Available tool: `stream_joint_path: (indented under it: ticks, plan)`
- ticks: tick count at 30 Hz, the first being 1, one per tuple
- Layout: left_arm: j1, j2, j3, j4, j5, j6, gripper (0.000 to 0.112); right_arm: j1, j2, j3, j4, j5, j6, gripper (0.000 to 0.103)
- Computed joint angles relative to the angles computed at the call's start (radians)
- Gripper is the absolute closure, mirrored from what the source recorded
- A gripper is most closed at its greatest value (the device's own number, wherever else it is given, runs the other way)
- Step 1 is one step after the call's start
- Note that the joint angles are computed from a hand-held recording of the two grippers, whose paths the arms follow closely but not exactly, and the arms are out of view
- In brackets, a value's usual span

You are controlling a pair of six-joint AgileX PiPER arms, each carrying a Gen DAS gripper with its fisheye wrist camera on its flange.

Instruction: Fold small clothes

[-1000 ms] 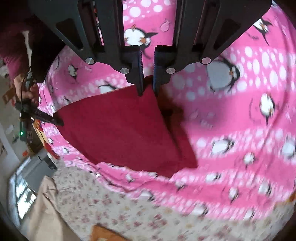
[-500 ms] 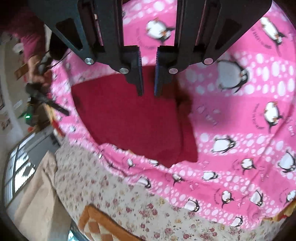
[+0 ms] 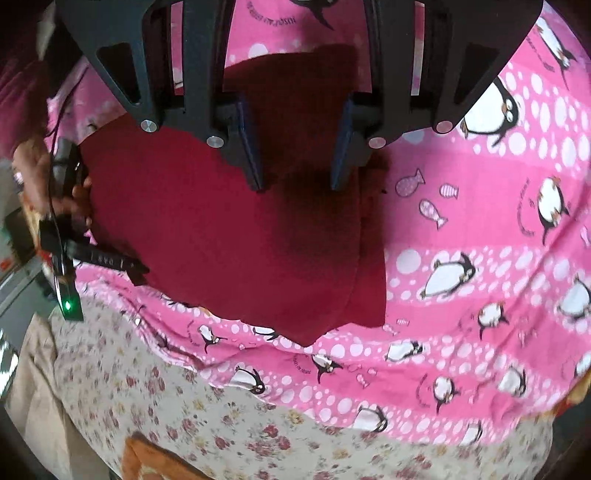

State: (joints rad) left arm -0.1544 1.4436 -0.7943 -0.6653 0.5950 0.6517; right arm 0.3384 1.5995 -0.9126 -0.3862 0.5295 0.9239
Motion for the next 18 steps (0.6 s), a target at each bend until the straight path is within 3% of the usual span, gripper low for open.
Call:
stream_joint_path:
  ticks: [2,7,13,18]
  plan:
    - [-0.022,-0.005,0.007,0.038,-0.032,-0.035,0.076,-0.014,0.022,-0.007,-0.006,-0.015,0.009,0.05]
    - [-0.035,-0.032,0.02,0.086,-0.057,-0.079,0.076,0.065,-0.023,-0.028,-0.075,0.098,0.078,0.05]
    - [-0.047,-0.096,0.039,0.165,-0.075,-0.165,0.076,0.19,-0.139,-0.045,0.013,0.146,0.018,0.05]
    - [-0.019,-0.118,0.048,0.153,-0.069,-0.166,0.076,0.335,-0.035,-0.185,0.021,0.15,0.008,0.05]
